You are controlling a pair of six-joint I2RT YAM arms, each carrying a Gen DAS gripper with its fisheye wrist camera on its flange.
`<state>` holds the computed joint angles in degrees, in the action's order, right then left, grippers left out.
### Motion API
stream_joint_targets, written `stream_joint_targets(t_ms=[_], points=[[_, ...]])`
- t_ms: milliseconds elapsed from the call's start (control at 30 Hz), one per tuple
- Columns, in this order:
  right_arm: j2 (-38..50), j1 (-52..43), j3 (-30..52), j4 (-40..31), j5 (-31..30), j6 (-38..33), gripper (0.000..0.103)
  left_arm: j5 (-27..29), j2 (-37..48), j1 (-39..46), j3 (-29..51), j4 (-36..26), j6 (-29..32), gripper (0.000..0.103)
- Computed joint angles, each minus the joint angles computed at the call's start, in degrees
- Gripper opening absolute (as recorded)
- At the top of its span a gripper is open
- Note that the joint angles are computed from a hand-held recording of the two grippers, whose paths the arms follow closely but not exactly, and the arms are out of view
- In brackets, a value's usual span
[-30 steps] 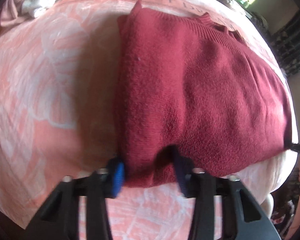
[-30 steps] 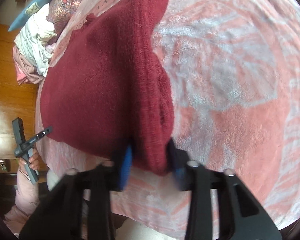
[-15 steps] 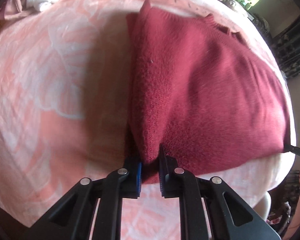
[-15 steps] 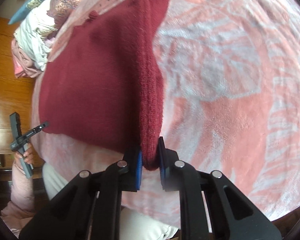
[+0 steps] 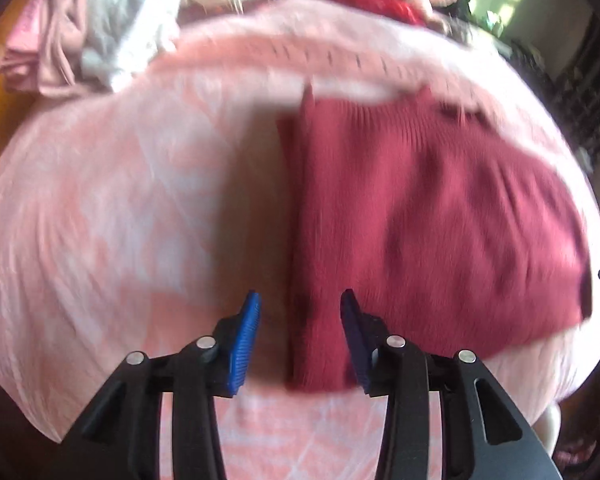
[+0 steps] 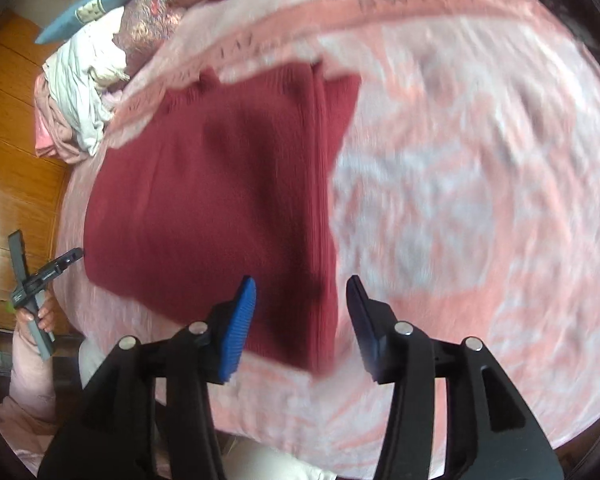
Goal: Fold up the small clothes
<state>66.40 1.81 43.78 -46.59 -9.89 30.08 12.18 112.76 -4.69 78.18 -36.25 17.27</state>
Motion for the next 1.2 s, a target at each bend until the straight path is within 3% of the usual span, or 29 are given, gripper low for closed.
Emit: stream_joint_targets(t_ms=[167, 300, 433, 467, 500, 567, 633, 833, 1133, 1200], points=[[18.43, -4.55, 12.26, 5.62, 1.93, -3.94, 0.056, 1.17, 7.11, -6.88, 10.59, -0.87, -6.15, 0.042], [30.89, -8.12, 19.56, 8.42, 1.07, -5.64, 0.057, -2.17, 13.5, -11.54, 16.08, -0.33, -8.21, 0.042], [37.4, -9.1, 23.29, 9.27, -0.21, -6.79, 0.058, -3.96, 18.42, -12.63, 20.12, 0.45, -9.49, 0.043], [38.57, -8.84, 24.13, 9.23, -0.15, -7.35, 0.052, -4.46, 19.4, -12.94, 21.4, 0.27, -9.48, 0.043], [39.09, -8.56, 24.66, 9.08, -0.06, -7.77, 0.047, -4.95, 20.11, -13.29, 22.52, 0.12, -9.63, 0.043], [39.67, -7.91, 25.16, 8.94, 0.21, -8.27, 0.021, -5.19, 21.62, -13.35, 25.34, -0.65, -10.2, 0.043], [38.88, -8.02, 24.81, 9.07, -0.04, -7.97, 0.015, -5.0, 23.45, -13.2, 28.69, -1.87, -11.12, 0.043], [36.8, -9.28, 22.33, 10.17, 0.02, -6.03, 0.01, -6.04, 30.4, -13.66, 38.4, -5.6, -12.9, 0.043], [38.07, -7.56, 21.4, 11.84, 3.34, -3.94, 0.012, -6.07, 30.9, -13.79, 37.65, -3.67, -13.38, 0.044], [36.26, -7.72, 19.74, 12.85, 2.85, -3.57, 0.019, -5.8, 30.34, -13.66, 36.8, -3.19, -13.56, 0.044]])
